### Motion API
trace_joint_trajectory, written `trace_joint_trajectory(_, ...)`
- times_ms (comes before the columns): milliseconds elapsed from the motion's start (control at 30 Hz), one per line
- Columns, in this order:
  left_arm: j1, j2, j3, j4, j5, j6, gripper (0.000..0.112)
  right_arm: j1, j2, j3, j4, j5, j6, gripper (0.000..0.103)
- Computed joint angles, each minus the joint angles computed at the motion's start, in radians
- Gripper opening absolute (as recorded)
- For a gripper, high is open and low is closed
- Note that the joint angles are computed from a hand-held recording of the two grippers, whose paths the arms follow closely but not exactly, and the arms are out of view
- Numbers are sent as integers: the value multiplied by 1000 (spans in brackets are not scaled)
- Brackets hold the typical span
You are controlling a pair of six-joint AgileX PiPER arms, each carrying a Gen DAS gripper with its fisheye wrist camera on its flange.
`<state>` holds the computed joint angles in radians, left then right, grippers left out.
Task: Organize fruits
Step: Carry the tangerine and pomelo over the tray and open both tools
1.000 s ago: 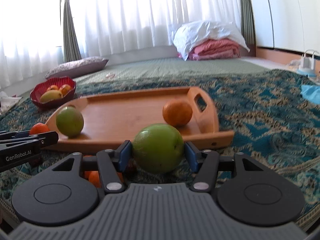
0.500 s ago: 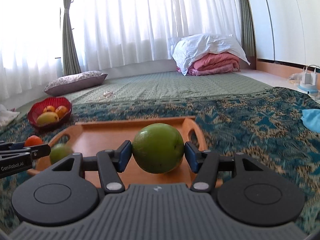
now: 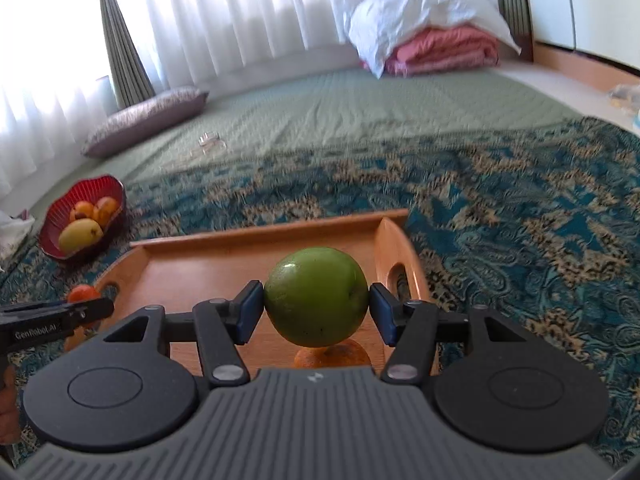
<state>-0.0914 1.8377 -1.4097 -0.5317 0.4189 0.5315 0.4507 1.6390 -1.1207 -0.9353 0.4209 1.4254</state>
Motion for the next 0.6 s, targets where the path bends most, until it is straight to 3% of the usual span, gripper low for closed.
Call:
trace_joint_trajectory(200, -14, 95, -151, 153, 90, -159, 34, -47, 77, -79, 164, 1, -167, 61)
trace_joint_trajectory(600, -27, 175, -241, 244, 164, -240, 34, -62, 136, -130, 227, 25, -237, 60)
